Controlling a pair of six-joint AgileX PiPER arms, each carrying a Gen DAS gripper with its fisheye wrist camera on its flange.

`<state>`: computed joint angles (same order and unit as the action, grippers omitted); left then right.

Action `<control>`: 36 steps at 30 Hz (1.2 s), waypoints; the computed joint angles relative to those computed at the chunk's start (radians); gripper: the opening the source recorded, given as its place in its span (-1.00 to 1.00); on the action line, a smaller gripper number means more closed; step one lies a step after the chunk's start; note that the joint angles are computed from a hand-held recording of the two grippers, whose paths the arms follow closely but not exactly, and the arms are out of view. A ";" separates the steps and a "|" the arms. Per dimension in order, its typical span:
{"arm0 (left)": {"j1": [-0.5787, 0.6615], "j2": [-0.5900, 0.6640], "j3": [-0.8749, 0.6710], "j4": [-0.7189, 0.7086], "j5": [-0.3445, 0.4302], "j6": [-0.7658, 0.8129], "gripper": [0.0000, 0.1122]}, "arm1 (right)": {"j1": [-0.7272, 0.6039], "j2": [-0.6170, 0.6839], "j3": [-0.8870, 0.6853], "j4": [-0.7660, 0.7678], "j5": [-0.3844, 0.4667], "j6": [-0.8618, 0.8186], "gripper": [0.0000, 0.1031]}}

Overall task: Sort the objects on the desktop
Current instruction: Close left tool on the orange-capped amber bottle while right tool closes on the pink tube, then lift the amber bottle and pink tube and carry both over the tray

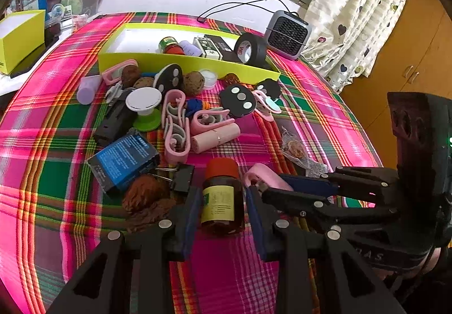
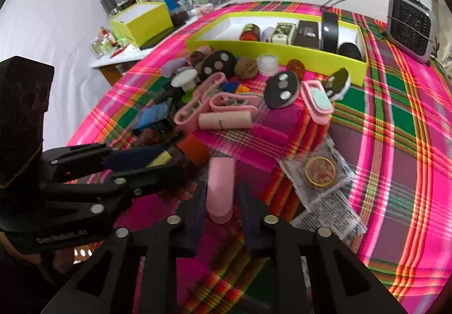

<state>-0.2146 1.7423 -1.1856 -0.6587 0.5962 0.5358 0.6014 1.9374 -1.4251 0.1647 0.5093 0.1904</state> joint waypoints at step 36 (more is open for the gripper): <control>-0.018 0.020 -0.025 -0.018 -0.009 0.000 -0.42 | -0.017 -0.031 0.019 0.011 -0.025 -0.068 -0.65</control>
